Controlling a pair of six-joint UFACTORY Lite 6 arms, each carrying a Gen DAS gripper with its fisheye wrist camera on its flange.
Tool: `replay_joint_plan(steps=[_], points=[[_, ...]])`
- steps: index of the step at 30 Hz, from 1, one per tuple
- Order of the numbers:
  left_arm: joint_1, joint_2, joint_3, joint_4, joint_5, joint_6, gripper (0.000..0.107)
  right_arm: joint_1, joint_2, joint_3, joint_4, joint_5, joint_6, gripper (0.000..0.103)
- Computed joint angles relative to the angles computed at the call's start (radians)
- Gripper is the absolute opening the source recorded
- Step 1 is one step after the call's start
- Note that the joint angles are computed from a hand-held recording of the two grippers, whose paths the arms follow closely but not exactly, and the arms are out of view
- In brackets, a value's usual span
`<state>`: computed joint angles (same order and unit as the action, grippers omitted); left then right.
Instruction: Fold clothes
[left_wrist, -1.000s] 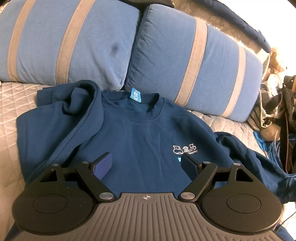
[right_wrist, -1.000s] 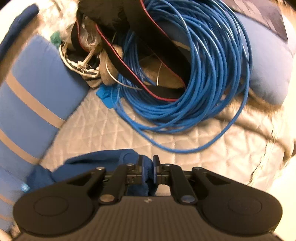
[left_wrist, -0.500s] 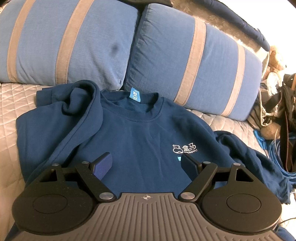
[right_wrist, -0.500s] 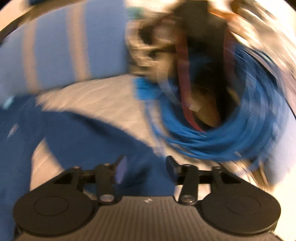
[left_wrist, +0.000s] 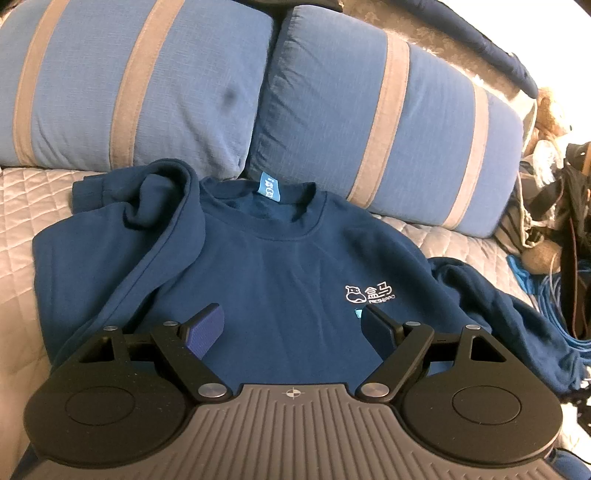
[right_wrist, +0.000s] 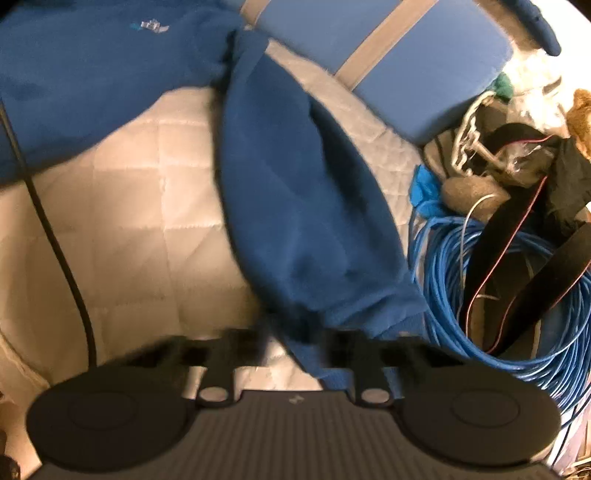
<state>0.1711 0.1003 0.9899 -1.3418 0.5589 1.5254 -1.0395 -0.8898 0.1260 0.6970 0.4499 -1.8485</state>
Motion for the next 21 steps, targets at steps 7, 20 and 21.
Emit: replay_joint_plan(steps=[7,20,21], points=[[0.005,-0.004,-0.001,-0.010,0.011,0.012,0.082,-0.230,-0.022,0.252,-0.045,0.433,0.041,0.002],[0.004,-0.008,-0.002,-0.001,0.009,0.005,0.082,-0.230,0.288,0.505,-0.037,0.348,0.073,0.002],[0.005,-0.004,0.002,0.002,0.012,0.002,0.082,-0.200,0.330,0.504,-0.038,0.274,0.084,0.002]])
